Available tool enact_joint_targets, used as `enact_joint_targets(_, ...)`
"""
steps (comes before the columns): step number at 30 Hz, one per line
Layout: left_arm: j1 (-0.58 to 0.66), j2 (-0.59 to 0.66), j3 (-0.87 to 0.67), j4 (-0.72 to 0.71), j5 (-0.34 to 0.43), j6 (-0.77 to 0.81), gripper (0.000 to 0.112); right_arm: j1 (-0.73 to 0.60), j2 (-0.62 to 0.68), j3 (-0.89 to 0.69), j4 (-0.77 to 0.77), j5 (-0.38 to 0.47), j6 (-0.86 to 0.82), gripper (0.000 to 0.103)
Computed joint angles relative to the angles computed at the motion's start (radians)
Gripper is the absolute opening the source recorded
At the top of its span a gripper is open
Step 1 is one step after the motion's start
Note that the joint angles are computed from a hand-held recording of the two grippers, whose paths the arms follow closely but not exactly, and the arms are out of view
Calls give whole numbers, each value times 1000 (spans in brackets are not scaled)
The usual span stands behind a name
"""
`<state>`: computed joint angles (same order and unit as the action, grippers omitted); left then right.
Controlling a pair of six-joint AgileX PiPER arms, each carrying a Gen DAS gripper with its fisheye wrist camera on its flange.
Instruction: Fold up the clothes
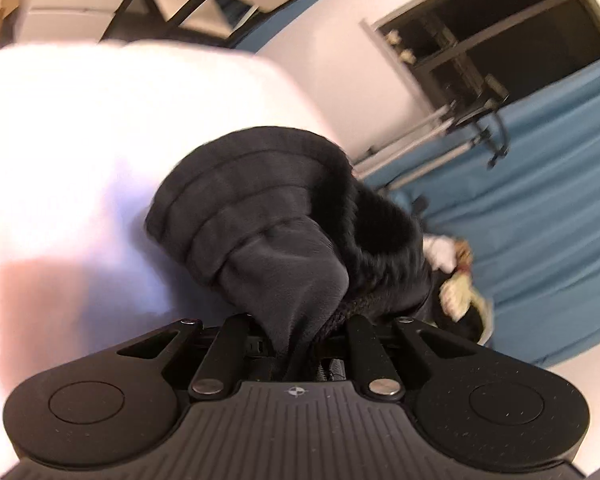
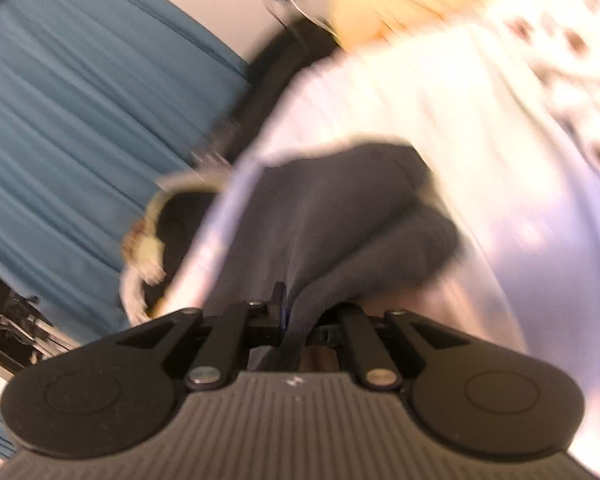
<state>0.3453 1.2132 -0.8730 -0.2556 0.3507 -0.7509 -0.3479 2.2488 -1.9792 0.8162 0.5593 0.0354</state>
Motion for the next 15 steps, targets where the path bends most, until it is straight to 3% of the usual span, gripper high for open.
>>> enact_joint_targets(2, 28, -34, 74, -146, -20, 162, 15, -4, 23, -58, -139, 80, 144, 16)
enact_joint_targets(4, 30, -57, 88, -139, -6, 167, 27, -1, -8, -43, -222, 109, 158, 20)
enact_joint_targets(5, 22, -67, 76, -76, 10, 109, 32, 5, -39, -11, -251, 97, 147, 23)
enact_joint_targets(7, -29, -92, 46, 124, 39, -41, 61, 26, -120, 83, -310, 33, 124, 36)
enact_joint_targets(10, -140, -126, -37, 424, 155, -190, 84, 48, -223, 208, -287, -70, -4, 39)
enact_joint_targets(15, -447, -202, -82, 924, 327, -421, 90, 119, -377, 381, 13, -193, -489, 43)
